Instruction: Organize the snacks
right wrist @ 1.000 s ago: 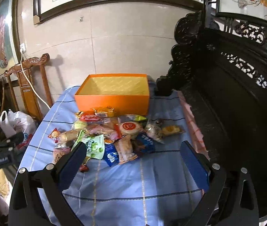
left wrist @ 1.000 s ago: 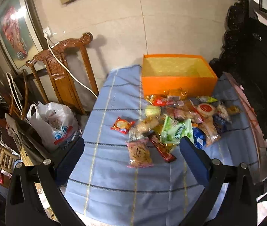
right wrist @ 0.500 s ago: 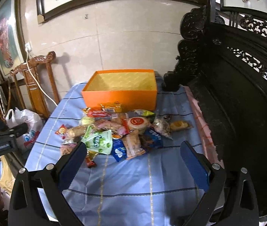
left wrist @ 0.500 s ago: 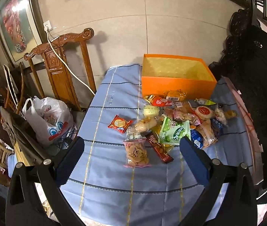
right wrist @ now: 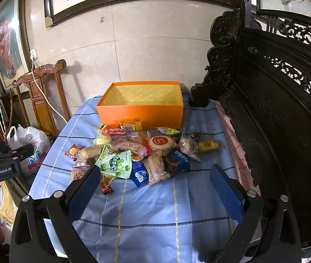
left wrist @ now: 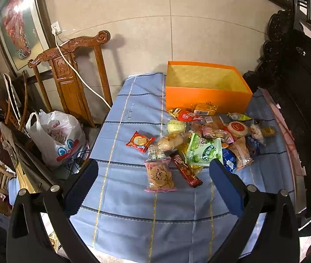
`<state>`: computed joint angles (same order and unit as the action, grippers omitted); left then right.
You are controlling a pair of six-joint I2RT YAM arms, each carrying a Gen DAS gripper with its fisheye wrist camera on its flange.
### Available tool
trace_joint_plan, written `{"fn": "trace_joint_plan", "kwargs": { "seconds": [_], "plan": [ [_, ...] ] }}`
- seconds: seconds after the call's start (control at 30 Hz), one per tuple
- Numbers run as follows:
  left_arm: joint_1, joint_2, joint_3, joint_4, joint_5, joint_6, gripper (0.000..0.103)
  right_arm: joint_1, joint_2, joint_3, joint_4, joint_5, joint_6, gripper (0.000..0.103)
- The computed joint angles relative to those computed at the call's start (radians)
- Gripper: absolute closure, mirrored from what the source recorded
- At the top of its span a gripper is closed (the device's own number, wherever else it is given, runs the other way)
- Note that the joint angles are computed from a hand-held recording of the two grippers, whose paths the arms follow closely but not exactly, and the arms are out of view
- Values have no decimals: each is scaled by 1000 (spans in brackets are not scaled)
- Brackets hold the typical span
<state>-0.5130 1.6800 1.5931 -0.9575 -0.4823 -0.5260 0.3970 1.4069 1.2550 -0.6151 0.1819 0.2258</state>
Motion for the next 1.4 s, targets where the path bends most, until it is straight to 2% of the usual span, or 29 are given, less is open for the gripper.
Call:
{"fn": "trace_joint_plan", "kwargs": {
  "seconds": [0.57,1.13,1.23,1.4],
  "plan": [
    [-9,-11,-7,-4,2,-8,4,-16,-4,-19,6,-7,-5,3],
    [-24,50,32,-6,1,-19,4,-64,25,-11,19,-55,-45,3],
    [-6,74,12,24,32,-26,4,-83,55,-8,15,-74,-60,3],
    [62,92,-143,144,110,-61,4,-133,138,-26,12,-130,-76,3]
  ]
}}
